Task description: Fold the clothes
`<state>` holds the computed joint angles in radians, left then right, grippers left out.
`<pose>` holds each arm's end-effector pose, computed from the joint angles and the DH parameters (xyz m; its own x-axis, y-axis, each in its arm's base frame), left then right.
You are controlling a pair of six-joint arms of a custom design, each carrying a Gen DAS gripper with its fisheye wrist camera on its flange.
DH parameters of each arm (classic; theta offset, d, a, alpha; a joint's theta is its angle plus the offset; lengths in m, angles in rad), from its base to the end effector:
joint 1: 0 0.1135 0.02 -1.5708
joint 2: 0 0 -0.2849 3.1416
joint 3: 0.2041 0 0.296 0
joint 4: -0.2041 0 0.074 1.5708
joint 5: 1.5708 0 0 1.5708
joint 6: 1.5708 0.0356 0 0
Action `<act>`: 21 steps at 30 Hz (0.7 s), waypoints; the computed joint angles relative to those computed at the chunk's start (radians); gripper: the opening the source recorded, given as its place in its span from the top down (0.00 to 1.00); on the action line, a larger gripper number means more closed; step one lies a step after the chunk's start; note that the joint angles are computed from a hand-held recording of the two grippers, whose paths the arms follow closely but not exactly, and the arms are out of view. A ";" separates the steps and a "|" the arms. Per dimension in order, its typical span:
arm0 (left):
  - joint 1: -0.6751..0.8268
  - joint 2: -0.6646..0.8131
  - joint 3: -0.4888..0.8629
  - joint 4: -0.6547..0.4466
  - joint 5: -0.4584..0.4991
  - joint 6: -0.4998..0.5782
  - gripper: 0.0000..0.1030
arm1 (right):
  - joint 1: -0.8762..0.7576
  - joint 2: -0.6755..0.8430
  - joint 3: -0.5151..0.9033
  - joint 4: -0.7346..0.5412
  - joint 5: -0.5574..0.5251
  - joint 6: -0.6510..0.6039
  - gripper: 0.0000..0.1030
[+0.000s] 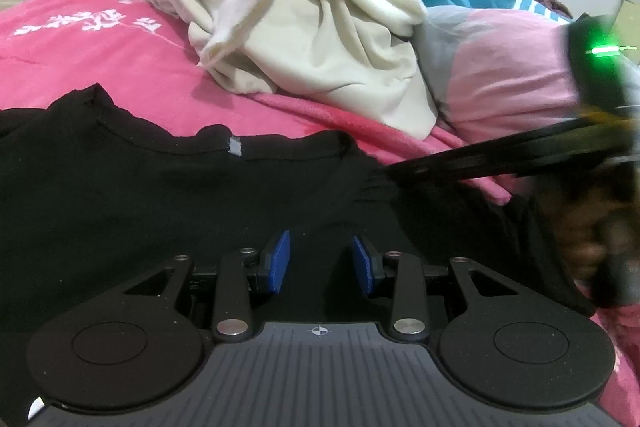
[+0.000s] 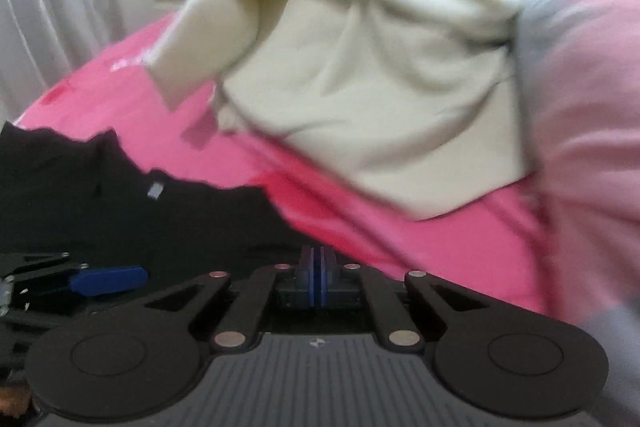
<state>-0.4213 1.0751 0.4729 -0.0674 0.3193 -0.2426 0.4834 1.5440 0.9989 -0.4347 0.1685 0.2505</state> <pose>0.2161 -0.1091 0.1825 -0.6970 0.0624 -0.7143 0.4589 0.8043 -0.3775 0.3145 0.1584 0.2087 -0.8054 -0.1468 -0.5743 -0.1815 0.9834 0.0032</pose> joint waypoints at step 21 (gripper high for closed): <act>-0.107 -0.056 0.050 -0.030 -0.020 -0.062 0.65 | 0.319 -0.891 -0.166 -0.863 0.373 0.827 0.72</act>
